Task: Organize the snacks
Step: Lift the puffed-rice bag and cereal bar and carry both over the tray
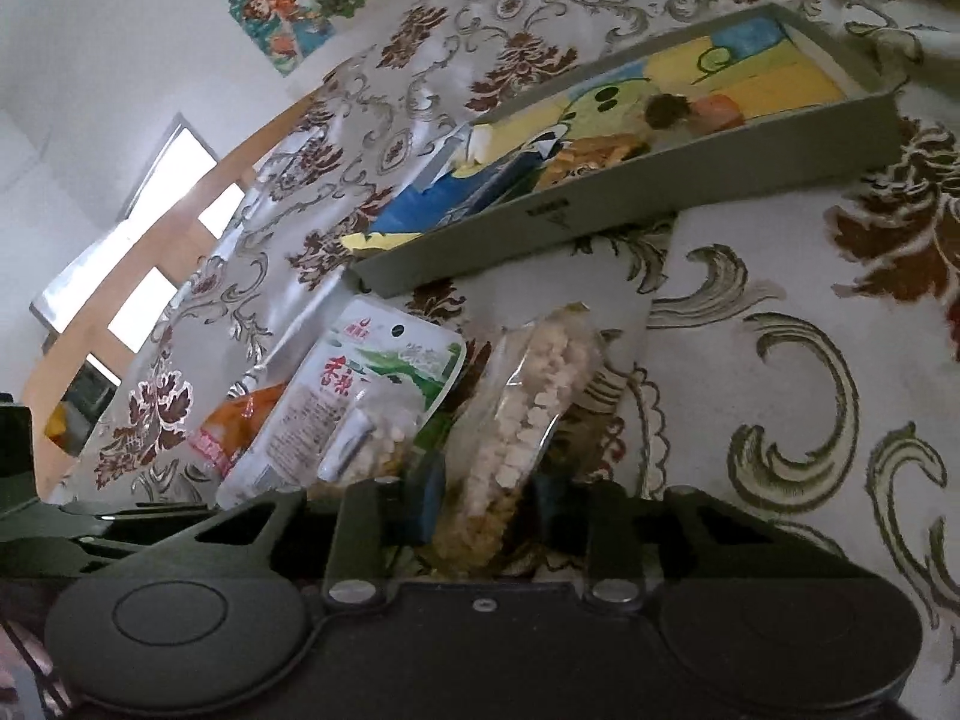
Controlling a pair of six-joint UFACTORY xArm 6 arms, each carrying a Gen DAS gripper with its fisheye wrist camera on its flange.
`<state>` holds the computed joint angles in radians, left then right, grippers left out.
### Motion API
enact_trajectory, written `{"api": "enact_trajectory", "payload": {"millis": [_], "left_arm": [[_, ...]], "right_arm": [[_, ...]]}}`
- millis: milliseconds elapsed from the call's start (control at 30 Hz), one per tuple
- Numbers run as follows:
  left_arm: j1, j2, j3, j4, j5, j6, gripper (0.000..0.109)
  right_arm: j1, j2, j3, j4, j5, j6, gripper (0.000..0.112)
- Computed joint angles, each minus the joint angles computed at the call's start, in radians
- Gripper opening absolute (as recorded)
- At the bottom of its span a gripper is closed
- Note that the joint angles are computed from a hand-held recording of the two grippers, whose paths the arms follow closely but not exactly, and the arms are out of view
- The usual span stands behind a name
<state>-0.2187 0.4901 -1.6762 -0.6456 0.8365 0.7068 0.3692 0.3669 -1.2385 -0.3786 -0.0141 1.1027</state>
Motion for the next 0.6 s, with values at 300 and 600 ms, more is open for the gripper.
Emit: {"api": "enact_trajectory", "payload": {"millis": [300,600], "left_arm": [[-0.013,-0.011,0.014,0.024,-0.020,0.020,0.041],[-0.019,-0.055,0.059,0.033,-0.024,0.001,0.040]], "right_arm": [[-0.001,-0.068,0.009,-0.353,0.094,0.331,0.028],[0.019,-0.134,0.038,-0.479,0.173,0.448,0.027]]}}
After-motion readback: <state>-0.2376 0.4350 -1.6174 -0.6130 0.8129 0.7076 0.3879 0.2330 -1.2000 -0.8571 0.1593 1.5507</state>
